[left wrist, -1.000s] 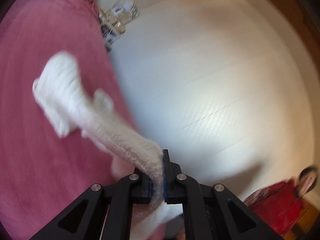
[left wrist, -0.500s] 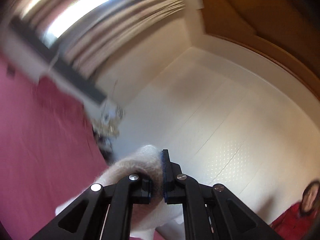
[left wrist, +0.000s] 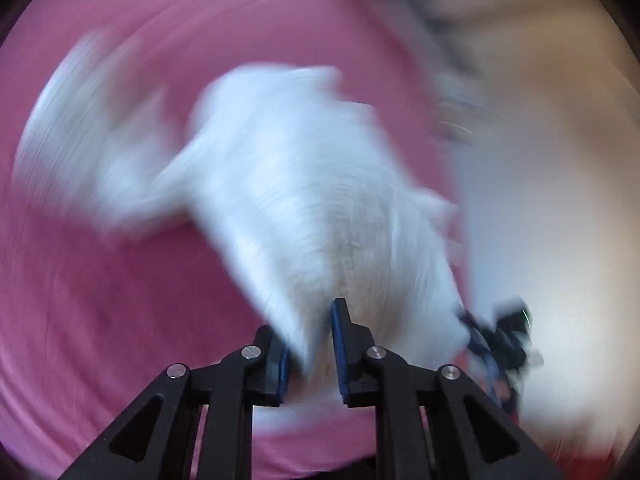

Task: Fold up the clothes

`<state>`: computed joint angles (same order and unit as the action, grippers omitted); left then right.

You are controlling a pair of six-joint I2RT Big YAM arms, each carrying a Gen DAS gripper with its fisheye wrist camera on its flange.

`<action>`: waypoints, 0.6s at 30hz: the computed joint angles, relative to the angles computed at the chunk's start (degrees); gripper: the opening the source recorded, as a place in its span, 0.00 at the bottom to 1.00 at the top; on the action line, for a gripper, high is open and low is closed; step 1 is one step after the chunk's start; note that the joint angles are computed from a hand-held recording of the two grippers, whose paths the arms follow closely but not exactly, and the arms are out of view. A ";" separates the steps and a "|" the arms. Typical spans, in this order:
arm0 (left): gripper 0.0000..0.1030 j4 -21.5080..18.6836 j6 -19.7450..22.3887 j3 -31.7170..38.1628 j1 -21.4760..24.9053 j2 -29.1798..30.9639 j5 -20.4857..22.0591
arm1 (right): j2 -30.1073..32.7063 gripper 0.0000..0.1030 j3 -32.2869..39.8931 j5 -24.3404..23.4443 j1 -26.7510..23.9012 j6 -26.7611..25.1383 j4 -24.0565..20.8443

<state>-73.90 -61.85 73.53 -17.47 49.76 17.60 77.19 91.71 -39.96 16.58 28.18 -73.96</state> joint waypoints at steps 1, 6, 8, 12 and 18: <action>0.15 1.17 -2.74 -5.41 0.28 -4.50 -0.91 | -0.92 0.34 -5.86 1.42 1.16 4.20 -0.90; 0.29 1.44 -10.31 -12.65 -2.90 -19.24 -6.82 | -10.68 0.60 -17.28 7.51 3.62 7.12 4.13; 0.37 -1.58 -9.20 -11.82 -5.29 -20.45 -8.56 | -12.17 0.68 -17.29 12.92 4.59 2.00 1.44; 0.47 3.06 -14.19 -15.69 -18.91 -23.43 -19.63 | -15.81 0.68 -20.75 17.74 2.24 -7.55 0.86; 0.56 8.74 -17.18 -17.70 -33.74 -18.48 -29.84 | -19.49 0.68 -27.59 19.03 5.55 -8.09 8.35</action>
<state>-65.17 -79.03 55.83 -51.21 31.29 -12.24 57.70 64.12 -20.93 22.13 20.09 -65.61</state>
